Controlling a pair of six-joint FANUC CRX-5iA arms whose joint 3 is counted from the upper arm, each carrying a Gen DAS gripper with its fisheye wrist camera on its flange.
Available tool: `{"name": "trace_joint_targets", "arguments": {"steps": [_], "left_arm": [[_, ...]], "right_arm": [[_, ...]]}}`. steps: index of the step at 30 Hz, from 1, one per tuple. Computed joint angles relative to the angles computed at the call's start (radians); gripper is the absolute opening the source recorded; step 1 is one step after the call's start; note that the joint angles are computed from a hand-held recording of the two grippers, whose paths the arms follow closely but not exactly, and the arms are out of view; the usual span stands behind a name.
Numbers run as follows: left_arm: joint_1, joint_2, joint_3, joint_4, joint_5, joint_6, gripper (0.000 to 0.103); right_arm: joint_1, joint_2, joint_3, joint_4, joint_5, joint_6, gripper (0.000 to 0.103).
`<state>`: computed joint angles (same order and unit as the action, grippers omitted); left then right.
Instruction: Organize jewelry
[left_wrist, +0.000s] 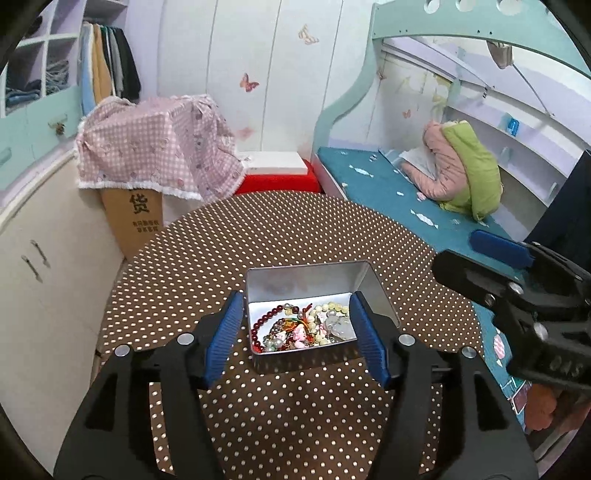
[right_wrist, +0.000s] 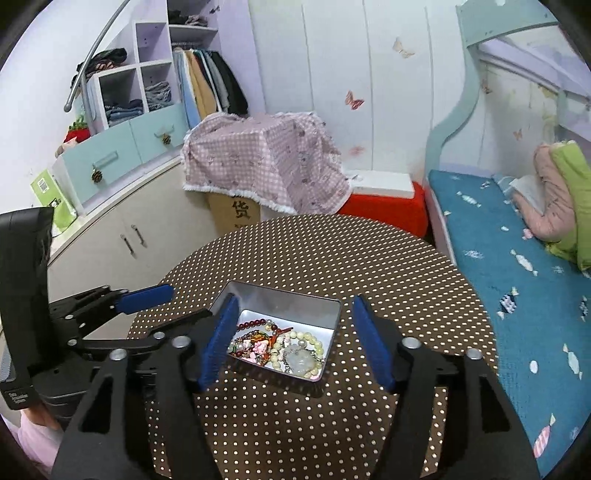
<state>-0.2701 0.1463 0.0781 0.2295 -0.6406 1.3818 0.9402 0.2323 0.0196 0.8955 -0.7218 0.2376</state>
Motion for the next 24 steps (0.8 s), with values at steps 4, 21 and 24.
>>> {"name": "trace_joint_targets", "arguments": {"steps": [4, 21, 24], "left_arm": [[-0.013, -0.074, -0.034, -0.072, 0.037, 0.068, 0.065], [-0.061, -0.231, -0.096, -0.231, 0.078, 0.193, 0.066], [-0.063, -0.232, -0.094, -0.236, 0.069, 0.197, 0.066]], "right_arm": [[0.033, -0.024, -0.041, 0.145, -0.063, -0.095, 0.089], [0.099, -0.087, -0.136, 0.363, -0.178, -0.245, 0.095], [0.100, -0.091, -0.145, 0.370, -0.176, -0.258, 0.095]]}}
